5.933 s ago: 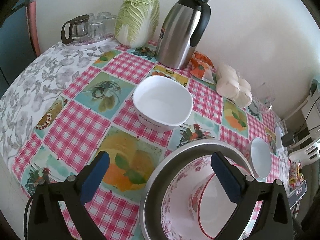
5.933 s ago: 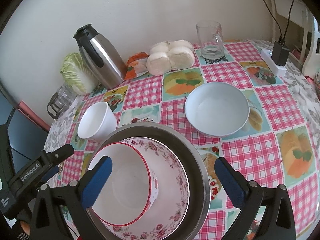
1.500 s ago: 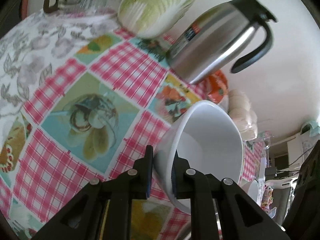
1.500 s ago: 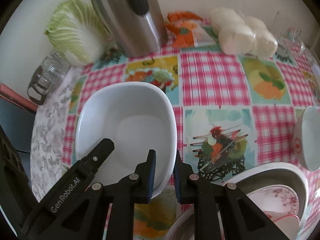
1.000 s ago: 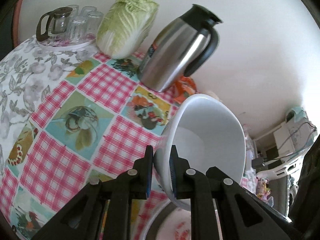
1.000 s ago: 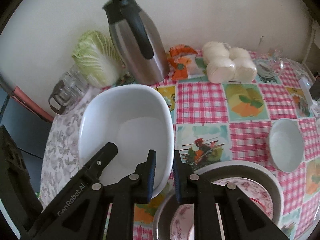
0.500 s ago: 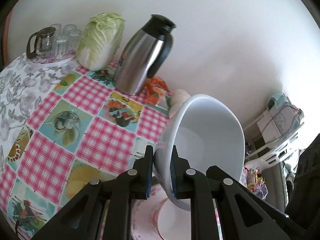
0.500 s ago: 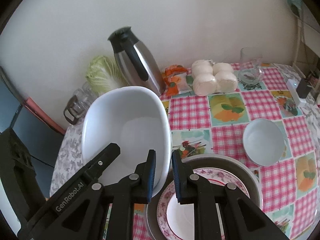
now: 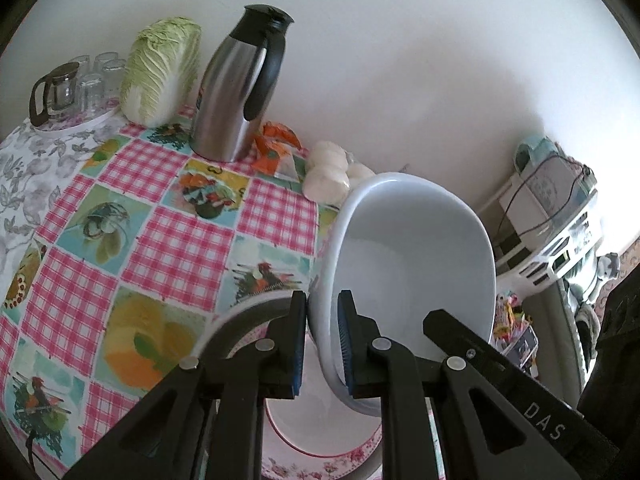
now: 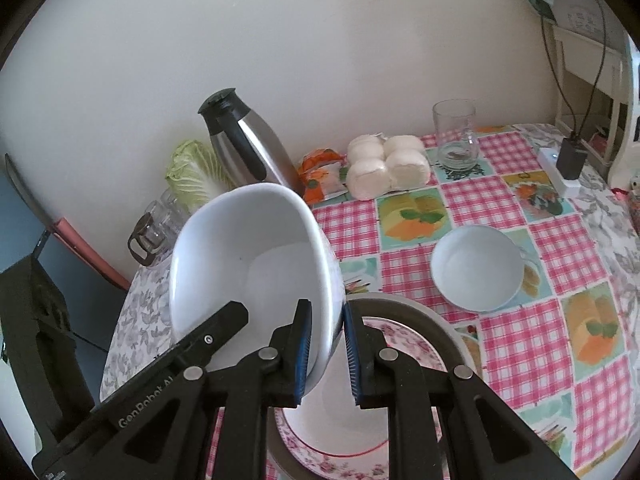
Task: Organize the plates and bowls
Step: 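Lift the white square bowl with both tools and carry it over the basin, then lower the white square bowl into the strawberry bowl with both tools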
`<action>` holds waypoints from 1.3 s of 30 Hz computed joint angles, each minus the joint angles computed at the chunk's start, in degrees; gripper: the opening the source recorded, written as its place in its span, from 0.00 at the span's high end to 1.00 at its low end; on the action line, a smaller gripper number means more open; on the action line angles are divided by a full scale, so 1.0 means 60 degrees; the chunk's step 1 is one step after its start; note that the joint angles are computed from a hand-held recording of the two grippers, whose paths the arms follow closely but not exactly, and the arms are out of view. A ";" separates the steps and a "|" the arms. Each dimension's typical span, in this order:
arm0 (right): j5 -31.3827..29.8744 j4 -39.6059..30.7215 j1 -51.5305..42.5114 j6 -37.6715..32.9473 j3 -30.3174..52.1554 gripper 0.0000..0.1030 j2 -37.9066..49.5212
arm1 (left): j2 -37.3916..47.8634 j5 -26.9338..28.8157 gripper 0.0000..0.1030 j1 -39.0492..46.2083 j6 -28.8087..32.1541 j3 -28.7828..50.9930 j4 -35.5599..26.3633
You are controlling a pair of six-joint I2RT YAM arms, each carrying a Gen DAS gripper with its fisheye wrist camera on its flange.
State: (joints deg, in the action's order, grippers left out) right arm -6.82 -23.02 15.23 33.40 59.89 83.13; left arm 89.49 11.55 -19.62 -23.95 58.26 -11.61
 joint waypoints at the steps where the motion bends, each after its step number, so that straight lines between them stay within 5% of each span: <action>1: -0.0014 0.0049 -0.0054 -0.0026 -0.0100 0.83 -0.0085 | 0.0003 -0.0061 0.84 -0.0072 0.0015 -0.0010 -0.0022; 18: -0.1220 0.0298 -0.0889 -0.0393 -0.1036 0.83 -0.0215 | 0.0214 -0.0834 0.84 -0.0826 -0.0253 0.0134 -0.0455; 39: -0.1040 -0.0392 -0.0588 -0.1027 -0.1149 0.82 0.0009 | 0.0471 -0.1206 0.84 -0.1168 0.0155 0.0265 -0.1488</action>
State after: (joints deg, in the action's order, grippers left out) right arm -13.06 -25.37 11.71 27.24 53.00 83.19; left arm 92.31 4.31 -26.63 -23.02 59.85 -20.54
